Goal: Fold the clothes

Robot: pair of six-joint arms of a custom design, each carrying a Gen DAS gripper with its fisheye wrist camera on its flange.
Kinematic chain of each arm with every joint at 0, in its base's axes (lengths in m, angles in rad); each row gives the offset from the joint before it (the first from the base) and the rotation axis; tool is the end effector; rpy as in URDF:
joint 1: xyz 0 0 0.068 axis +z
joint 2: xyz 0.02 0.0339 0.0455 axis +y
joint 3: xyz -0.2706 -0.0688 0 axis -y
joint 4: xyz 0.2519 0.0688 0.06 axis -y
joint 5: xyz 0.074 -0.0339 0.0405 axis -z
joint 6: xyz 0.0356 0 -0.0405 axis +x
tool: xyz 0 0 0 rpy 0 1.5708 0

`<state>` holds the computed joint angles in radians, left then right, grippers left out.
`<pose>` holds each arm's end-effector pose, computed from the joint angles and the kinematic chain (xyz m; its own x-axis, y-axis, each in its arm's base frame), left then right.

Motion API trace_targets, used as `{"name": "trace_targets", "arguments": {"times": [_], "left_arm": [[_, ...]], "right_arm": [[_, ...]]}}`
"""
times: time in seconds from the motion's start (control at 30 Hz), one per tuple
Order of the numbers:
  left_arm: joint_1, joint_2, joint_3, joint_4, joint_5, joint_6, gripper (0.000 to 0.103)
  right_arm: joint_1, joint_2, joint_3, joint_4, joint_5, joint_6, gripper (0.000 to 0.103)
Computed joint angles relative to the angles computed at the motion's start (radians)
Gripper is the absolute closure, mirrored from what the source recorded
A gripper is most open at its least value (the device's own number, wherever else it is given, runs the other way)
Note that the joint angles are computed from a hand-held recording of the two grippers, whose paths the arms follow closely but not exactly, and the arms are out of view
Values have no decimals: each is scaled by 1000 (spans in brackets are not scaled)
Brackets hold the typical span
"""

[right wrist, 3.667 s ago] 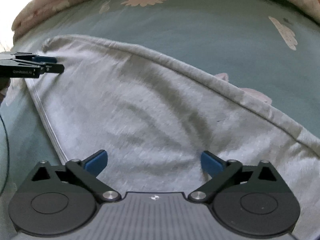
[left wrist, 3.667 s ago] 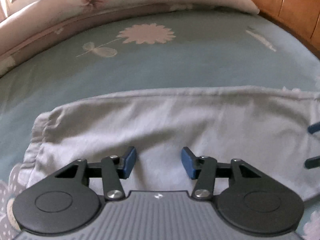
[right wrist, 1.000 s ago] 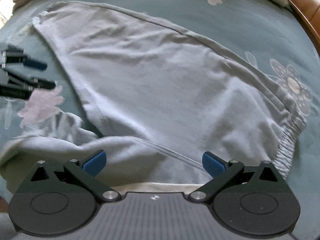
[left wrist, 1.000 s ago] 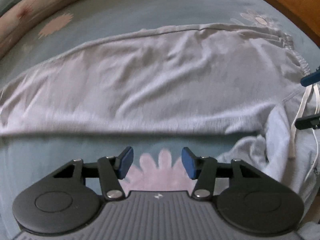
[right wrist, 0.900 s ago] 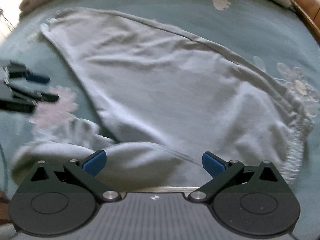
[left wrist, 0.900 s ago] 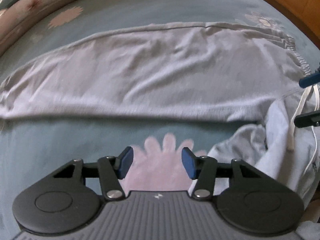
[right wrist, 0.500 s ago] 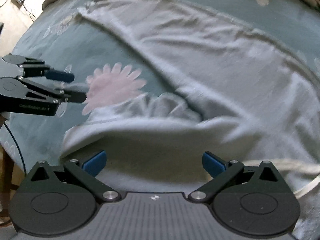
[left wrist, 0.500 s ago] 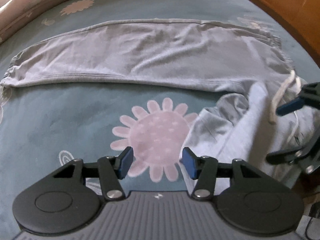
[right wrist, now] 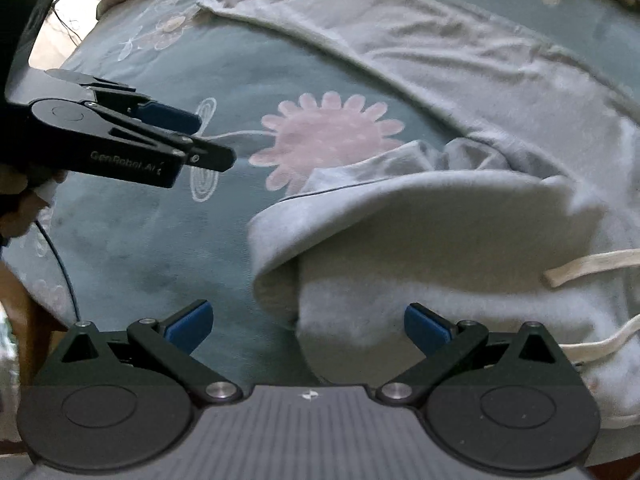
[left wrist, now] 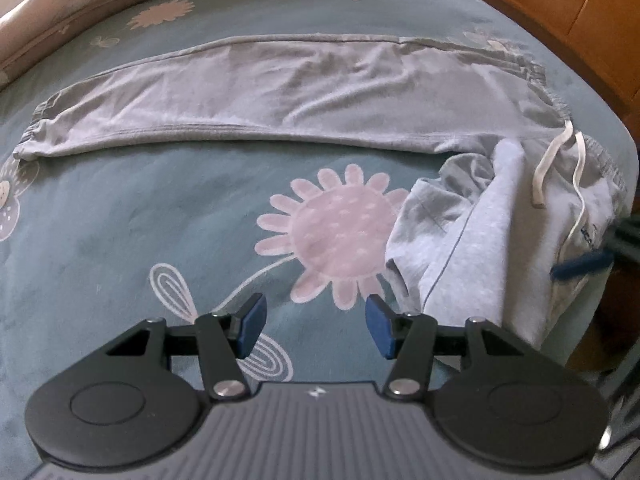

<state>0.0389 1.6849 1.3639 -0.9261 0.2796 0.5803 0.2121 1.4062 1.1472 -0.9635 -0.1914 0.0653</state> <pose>0.3433 0.0035 0.2572 -0.7647 0.4976 -0.4095 0.5615 0.8263 -0.0444 0.2642 0.0638 0.2715 -0.9346 -0.1357 -0.3289 -0.2096 0.9570 0.2007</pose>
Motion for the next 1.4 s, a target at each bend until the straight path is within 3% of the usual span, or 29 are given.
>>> {"name": "trace_targets", "arguments": {"times": [0.13, 0.27, 0.5, 0.6, 0.7, 0.83, 1.0, 1.07, 1.23, 1.3, 1.4], "left_arm": [[-22, -52, -60, 60, 4, -14, 50], [-82, -146, -108, 128, 92, 10, 51], [-287, -156, -94, 36, 318, 268, 51], [-424, -148, -175, 67, 318, 356, 56], [-536, -133, -279, 181, 263, 345, 57], [-619, -105, -360, 329, 156, 320, 57], [-637, -74, -376, 346, 107, 396, 55], [-654, -84, -394, 360, 96, 423, 51], [-687, -80, -390, 362, 81, 385, 54], [-691, -64, -368, 333, 87, 361, 68], [-692, -43, -335, 276, 105, 328, 67]], "right_arm": [[-96, -67, -53, 9, 115, -11, 0], [-354, -176, -140, 43, 88, 0, 1], [-922, -212, -238, 3, -180, 0, 16], [-1120, -188, -316, 29, -321, 37, 26], [-1230, -134, -386, 98, -409, 53, 31], [-1296, -82, -446, 170, -494, 60, 37], [-1336, -33, -480, 243, -599, 54, 37], [-1326, -23, -478, 257, -602, 50, 43], [-1320, -18, -429, 189, -573, -17, 78], [-1320, -8, -399, 151, -552, -46, 80], [-1277, 1, -362, 132, -475, -77, 81]]}}
